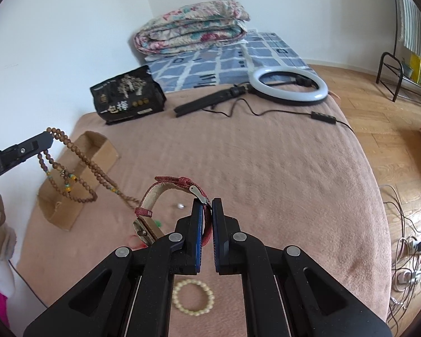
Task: Organize jewelry
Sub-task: 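Carry the mala and watch into the cardboard box and open both tools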
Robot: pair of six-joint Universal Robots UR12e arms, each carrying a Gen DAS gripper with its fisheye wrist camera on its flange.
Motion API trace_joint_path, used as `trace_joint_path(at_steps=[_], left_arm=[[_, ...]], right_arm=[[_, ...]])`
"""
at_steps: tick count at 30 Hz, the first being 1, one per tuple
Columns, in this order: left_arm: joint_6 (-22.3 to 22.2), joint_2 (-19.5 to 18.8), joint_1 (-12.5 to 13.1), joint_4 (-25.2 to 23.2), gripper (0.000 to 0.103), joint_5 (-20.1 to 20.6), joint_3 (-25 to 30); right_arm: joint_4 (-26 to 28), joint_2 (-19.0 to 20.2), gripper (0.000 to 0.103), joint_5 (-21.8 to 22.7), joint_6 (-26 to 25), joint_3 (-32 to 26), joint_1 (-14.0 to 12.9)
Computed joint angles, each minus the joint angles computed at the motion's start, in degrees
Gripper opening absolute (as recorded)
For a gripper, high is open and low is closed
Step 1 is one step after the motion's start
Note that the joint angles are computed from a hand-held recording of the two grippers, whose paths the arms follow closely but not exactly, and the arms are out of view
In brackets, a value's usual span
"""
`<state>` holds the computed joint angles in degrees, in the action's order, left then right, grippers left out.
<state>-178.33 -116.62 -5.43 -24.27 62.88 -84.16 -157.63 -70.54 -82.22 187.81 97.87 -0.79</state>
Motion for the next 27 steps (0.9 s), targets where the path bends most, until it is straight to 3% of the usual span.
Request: trace_joint_path(at_steps=[15, 27], left_arm=[[-3.09, 2.57, 5.14, 4.64, 0.004, -0.75, -1.76], [-3.49, 2.81, 8.77, 6.74, 0.004, 2.93, -2.08]], right_arm=[[1.28, 3.12, 0.005, 1.26, -2.34, -6.11, 4.25], [3.61, 6.89, 0.005, 2.81, -3.77, -12.39, 7.37]])
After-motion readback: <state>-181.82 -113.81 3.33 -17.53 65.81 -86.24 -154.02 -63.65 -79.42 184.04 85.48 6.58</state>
